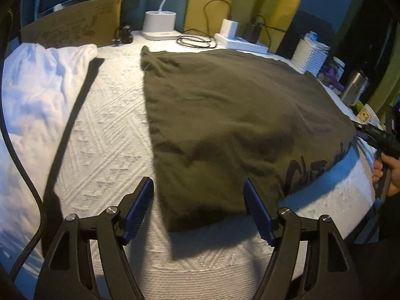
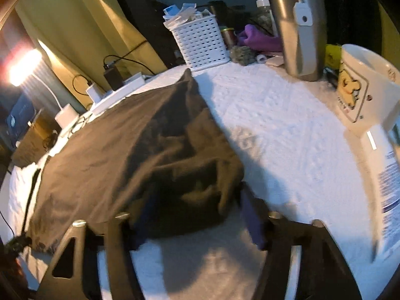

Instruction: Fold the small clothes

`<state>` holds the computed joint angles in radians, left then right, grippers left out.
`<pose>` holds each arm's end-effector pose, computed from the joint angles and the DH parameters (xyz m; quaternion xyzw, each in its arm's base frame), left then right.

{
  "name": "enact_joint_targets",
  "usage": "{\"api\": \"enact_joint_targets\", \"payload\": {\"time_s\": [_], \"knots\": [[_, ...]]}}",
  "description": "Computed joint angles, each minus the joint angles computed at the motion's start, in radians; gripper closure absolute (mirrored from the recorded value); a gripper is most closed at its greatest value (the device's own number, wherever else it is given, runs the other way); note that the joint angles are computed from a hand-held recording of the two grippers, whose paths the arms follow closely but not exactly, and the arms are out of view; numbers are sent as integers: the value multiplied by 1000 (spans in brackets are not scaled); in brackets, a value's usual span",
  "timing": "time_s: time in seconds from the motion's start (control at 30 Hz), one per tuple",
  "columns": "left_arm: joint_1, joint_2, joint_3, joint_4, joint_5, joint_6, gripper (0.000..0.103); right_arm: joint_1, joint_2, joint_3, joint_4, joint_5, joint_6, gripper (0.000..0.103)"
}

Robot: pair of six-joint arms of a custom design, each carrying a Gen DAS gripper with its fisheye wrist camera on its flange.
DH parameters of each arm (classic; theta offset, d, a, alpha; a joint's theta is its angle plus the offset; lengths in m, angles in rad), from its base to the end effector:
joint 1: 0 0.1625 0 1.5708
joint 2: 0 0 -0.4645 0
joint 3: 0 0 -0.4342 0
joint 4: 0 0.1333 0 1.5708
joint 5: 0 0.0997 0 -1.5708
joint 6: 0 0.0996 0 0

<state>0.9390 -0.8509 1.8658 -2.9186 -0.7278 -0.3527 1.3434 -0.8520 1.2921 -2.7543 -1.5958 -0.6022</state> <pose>-0.2170 -0.6482 0.1129 0.0580 0.9005 -0.3239 0.2841 -0.0618 -0.8474 0.3213 0.1691 -0.9162 0.3277 0.1570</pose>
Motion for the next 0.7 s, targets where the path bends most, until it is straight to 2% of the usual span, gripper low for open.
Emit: {"api": "enact_joint_targets", "payload": {"time_s": [0.03,0.07,0.1,0.13,0.17,0.2,0.27,0.33,0.53,0.7], "knots": [[-1,7,1,-19,3,18,29,1,4,1,-4,6,4,54],[-4,17,2,-40,19,39,29,3,6,2,-11,4,6,57],[-7,27,0,-52,36,59,36,6,8,2,-10,1,3,65],[-10,35,-5,-56,56,75,55,6,9,-4,26,14,-2,84],[-12,39,-10,-49,69,82,64,7,10,-2,20,11,-3,86],[-10,37,-14,-39,63,84,79,11,9,5,3,-1,-11,89],[-3,25,-18,-16,41,58,92,19,-2,28,-41,-28,-43,91],[-2,10,-13,-15,25,38,94,21,-26,60,-74,-36,-68,91],[-17,-12,13,-84,4,75,96,25,-128,203,-179,-62,-158,92],[-18,-37,31,-111,-14,92,97,20,-211,325,-259,-84,-177,92]]}}
